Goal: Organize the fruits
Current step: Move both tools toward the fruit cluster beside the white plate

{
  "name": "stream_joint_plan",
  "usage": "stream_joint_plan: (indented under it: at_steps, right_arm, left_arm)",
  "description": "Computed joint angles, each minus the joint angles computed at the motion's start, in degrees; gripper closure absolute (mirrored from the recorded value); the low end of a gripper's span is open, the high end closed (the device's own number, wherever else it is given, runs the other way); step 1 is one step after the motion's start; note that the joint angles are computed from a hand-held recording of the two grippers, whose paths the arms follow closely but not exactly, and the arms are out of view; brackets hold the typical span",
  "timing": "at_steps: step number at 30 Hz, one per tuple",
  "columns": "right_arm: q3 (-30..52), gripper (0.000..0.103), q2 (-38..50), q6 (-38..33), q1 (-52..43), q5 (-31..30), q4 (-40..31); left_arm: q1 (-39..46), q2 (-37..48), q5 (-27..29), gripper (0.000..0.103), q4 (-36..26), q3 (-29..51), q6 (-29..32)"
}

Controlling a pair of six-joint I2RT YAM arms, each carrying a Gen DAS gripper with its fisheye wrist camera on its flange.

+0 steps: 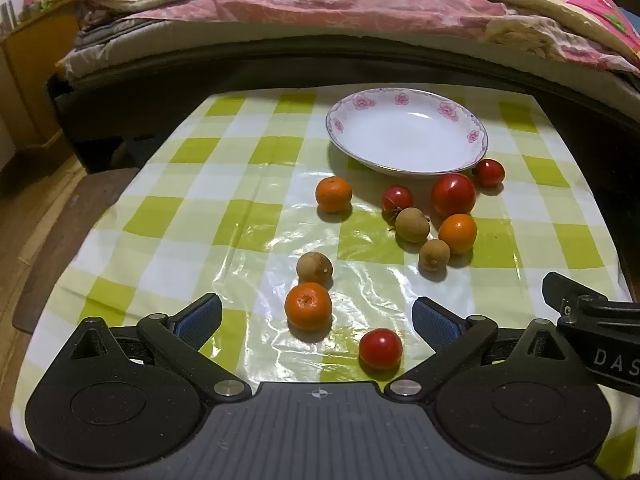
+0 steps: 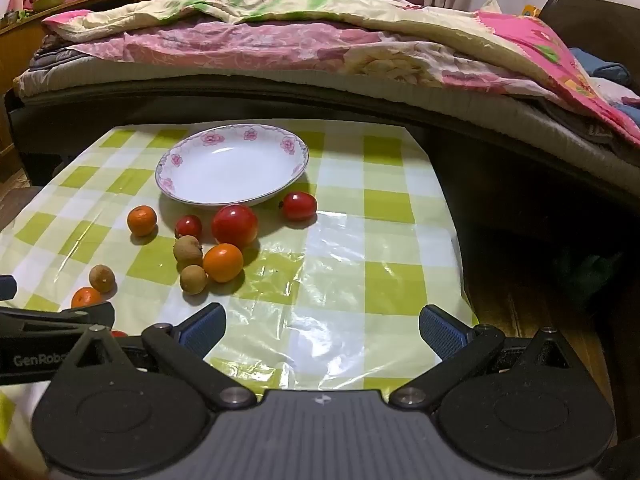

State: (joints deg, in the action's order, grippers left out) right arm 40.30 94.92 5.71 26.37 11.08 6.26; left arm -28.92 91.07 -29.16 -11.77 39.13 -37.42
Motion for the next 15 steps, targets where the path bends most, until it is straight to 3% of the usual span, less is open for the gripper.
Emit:
stream_joint_plan:
  at_steps: [15]
  right_arm:
    - [0.81,0.0,1.11,1.7,-2.5,-4.93,0.55]
  left_arm:
    - [0.15,-0.58,-0.39,0.007,0.31,0.21,-0.03]
